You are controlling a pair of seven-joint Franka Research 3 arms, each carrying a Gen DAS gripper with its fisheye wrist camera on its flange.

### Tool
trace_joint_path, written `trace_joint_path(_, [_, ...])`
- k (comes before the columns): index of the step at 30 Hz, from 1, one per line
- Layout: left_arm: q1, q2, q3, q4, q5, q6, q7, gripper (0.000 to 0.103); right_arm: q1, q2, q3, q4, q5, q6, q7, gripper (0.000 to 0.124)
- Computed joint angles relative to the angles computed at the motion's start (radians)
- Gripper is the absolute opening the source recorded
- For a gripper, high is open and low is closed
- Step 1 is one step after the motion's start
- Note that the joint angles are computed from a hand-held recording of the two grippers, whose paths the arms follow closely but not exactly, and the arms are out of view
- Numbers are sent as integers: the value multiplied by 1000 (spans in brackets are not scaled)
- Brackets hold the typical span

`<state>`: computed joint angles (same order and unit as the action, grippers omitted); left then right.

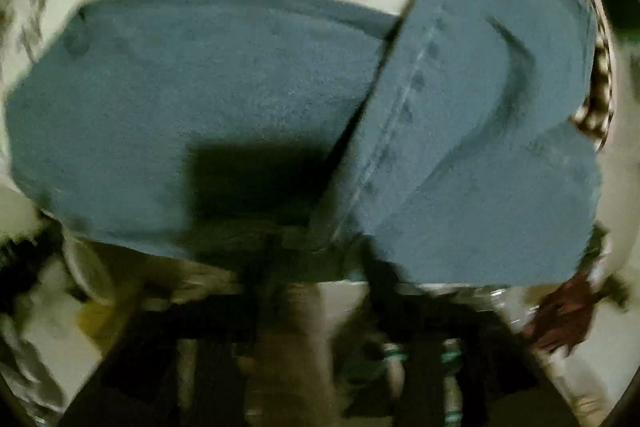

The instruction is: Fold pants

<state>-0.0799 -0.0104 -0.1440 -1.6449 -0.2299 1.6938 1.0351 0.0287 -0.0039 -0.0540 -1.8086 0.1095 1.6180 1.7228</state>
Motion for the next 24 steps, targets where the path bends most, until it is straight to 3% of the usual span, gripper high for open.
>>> trace_joint_path(4, [-62, 75, -54, 133, 193, 57, 122, 91, -33, -37, -24, 27, 15, 46, 66, 76])
trace_joint_path(5, [-82, 116, -66, 184, 241, 57, 138, 94, -42, -30, -29, 41, 1, 73, 85, 77])
trace_joint_path(9, [-147, 271, -85, 343, 338, 86, 162, 94, -73, 75, -50, 138, -53, 141, 158, 77])
trace_joint_path(13, [-220, 433, -82, 537, 421, 51, 204, 94, -101, 275, -74, 335, -62, 174, 171, 77])
trace_joint_path(17, [-276, 499, -66, 612, 490, 56, 264, 94, -101, 418, -89, 489, -116, 152, 176, 77])
trace_joint_path(21, [-306, 540, -56, 666, 507, 25, 298, 94, -104, 477, -91, 549, -122, 112, 164, 75])
trace_joint_path(23, [-313, 539, -54, 668, 506, 15, 304, 94, -98, 468, -93, 526, -140, 127, 149, 65])
trace_joint_path(24, [-314, 540, -55, 672, 501, 7, 306, 94, -97, 452, -94, 500, -147, 143, 140, 49])
